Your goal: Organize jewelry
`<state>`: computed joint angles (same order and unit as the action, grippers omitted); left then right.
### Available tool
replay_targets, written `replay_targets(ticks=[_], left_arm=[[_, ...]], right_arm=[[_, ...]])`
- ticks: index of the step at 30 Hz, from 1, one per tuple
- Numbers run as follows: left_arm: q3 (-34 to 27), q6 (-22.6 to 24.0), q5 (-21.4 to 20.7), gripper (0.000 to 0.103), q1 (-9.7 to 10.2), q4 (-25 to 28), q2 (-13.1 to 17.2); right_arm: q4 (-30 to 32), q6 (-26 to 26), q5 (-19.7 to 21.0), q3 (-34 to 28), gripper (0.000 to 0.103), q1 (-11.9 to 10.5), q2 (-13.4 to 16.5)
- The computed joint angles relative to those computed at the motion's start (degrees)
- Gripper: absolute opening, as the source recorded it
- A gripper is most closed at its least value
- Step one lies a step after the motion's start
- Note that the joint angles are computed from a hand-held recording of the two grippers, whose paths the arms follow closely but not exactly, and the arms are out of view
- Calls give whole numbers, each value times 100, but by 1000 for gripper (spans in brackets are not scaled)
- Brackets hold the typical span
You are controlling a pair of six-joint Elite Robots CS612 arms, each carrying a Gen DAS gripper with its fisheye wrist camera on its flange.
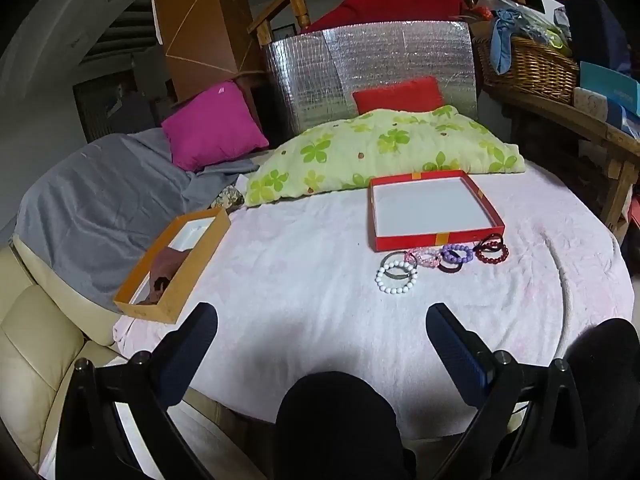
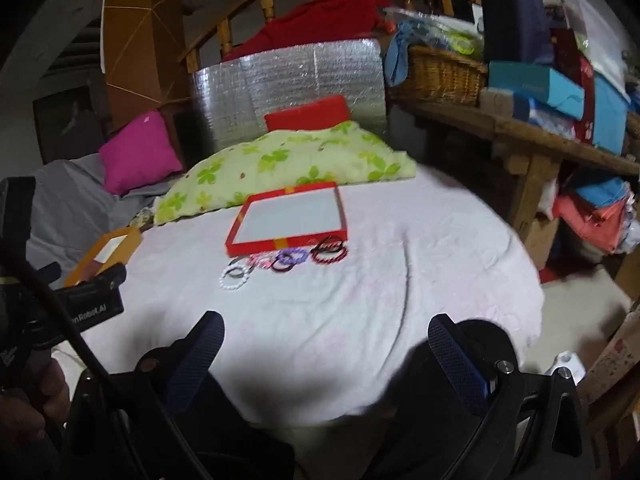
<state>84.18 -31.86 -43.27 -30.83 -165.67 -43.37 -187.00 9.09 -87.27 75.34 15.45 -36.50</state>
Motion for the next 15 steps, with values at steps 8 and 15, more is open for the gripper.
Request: replay_targets(ticks=[8,15], left_arm=[[-26,-182,-33,103,20,156,-5],[-156,-128,-107,103,54,248,40]], right_arm=[[607,-739,447,-151,103,48,23],[711,-541,40,-468,103,52,132]])
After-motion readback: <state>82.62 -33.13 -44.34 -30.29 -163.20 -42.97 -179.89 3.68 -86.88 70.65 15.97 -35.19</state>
